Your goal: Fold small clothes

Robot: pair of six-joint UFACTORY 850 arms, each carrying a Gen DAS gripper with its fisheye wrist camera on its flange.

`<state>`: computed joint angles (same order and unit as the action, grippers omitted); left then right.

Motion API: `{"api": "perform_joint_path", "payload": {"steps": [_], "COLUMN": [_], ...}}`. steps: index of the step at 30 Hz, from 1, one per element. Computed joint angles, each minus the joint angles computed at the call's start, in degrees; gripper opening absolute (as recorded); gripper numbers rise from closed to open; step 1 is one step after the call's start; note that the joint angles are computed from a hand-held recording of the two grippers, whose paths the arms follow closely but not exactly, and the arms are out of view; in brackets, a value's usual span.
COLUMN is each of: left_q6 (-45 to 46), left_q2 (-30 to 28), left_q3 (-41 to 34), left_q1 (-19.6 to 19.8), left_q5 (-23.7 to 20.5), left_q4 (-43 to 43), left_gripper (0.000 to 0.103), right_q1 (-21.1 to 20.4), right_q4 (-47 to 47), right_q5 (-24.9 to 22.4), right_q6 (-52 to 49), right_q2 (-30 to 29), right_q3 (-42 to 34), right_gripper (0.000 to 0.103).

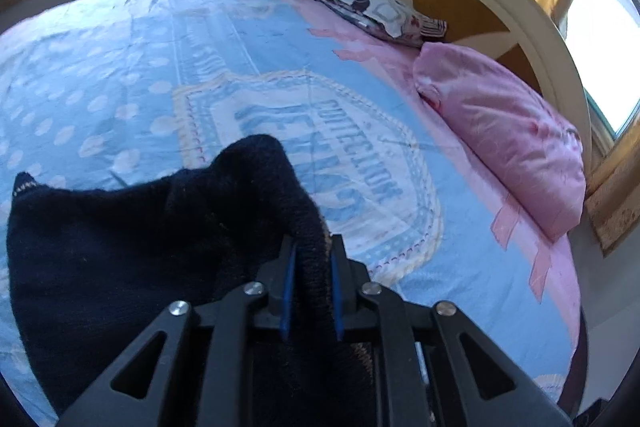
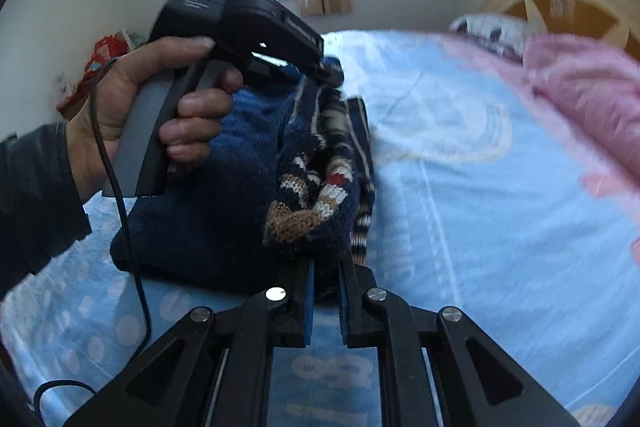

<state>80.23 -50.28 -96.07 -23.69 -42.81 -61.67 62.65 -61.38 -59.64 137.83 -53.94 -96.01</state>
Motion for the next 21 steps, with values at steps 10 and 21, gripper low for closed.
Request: {"api": "perform_joint_path", "payload": {"steps": [10,21], "left_q6": [26.0,41.3], "left_q2": [10.1,10.7], "left_q3": [15.2,24.1], "left_q1": [5.8,12.6], "left_q5": [7.4,12.8], "left_q4": [-13.3,-21.4], "left_gripper": [0.066,0.071], "right_q1": [0.9,0.9], "right_q4": [-3.4,-11.5], "right_q5": [4.8,-2.2], "right_q6": [11.0,15.7], "right_q2": [4.3,7.3], "right_q3": [7.7,9.1], "right_gripper": [0.045,0.048]}}
